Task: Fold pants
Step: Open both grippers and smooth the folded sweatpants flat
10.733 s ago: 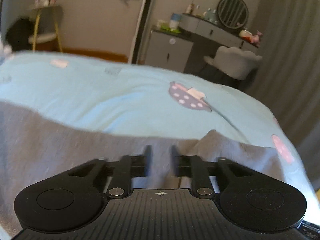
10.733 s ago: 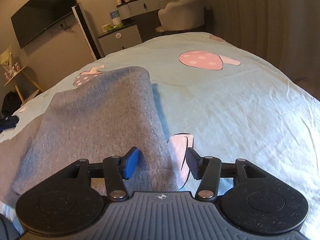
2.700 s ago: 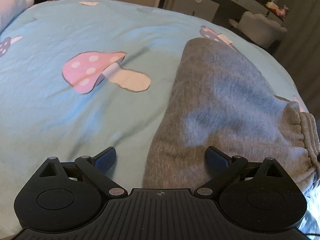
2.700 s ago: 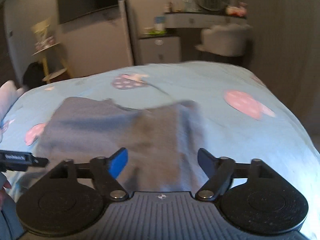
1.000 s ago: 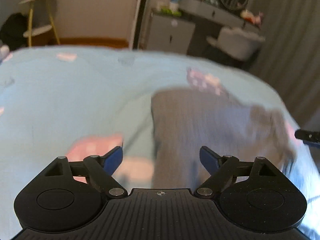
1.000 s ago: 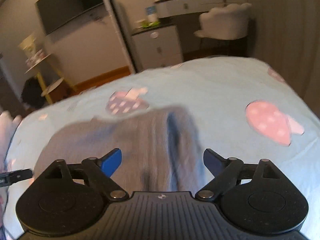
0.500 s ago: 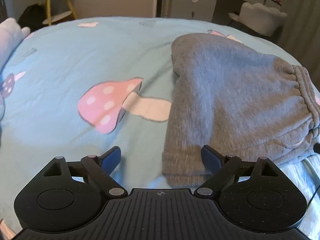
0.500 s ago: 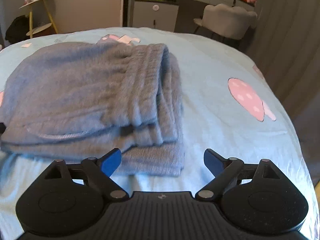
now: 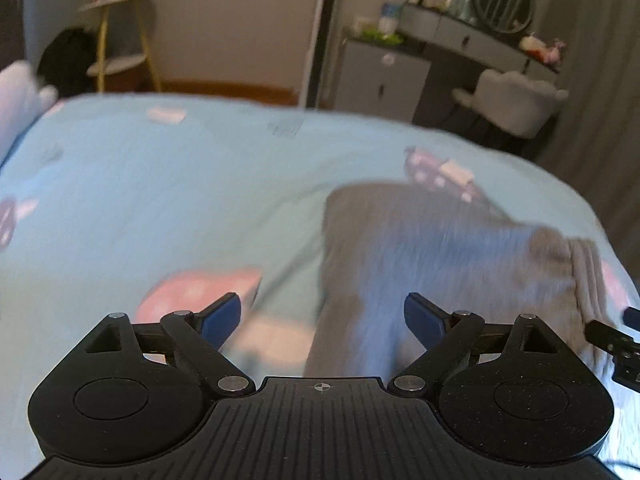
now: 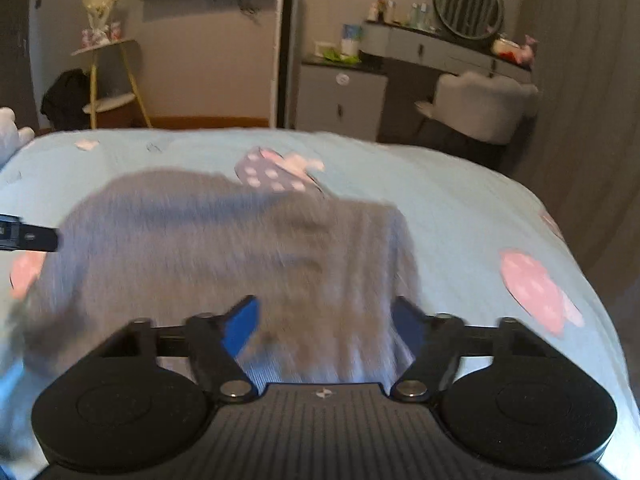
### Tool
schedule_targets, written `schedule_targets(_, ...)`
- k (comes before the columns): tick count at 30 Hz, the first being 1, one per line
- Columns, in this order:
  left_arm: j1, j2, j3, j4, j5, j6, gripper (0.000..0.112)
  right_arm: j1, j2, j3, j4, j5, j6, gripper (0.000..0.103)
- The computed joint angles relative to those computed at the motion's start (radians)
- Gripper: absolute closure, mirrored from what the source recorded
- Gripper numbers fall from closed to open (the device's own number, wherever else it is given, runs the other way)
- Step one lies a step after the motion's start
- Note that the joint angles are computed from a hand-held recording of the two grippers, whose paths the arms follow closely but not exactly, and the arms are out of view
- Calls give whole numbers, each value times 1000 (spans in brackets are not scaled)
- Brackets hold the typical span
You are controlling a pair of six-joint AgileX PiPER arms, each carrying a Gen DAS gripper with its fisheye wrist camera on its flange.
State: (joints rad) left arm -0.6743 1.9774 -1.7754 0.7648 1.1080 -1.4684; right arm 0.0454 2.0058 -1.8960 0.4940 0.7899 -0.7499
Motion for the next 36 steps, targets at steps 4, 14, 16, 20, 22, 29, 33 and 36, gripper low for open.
schedule_targets(4, 158, 45, -26, -223, -248, 176, 20, 60, 171, -264, -83, 81, 102, 56)
schedule_targets(14, 263, 321, -401, -397, -192, 327, 20, 129, 422, -619, -236, 114, 155, 55)
schedule_targets(16, 239, 375, -492, -348, -110, 312, 16, 122, 421, -590, -217, 82, 137, 55)
schedule_targets(20, 189, 307, -414, -270, -77, 291, 19, 103, 281, -340, -159, -19, 58, 54)
schedule_targets(22, 156, 256, -351, -242, -57, 290, 25, 71, 211, -231, -90, -21, 22, 54)
schedule_targets(29, 14, 67, -27, -135, -100, 139, 24, 5, 7, 157, 56, -167, -189, 51)
schedule_targets(33, -58, 45, 67, -76, -84, 7, 23, -1, -29, 179, -8, -128, -171, 48)
schedule_targets(36, -94, 32, 95, -52, -64, -67, 21, -12, -54, 161, -50, -46, -132, 43)
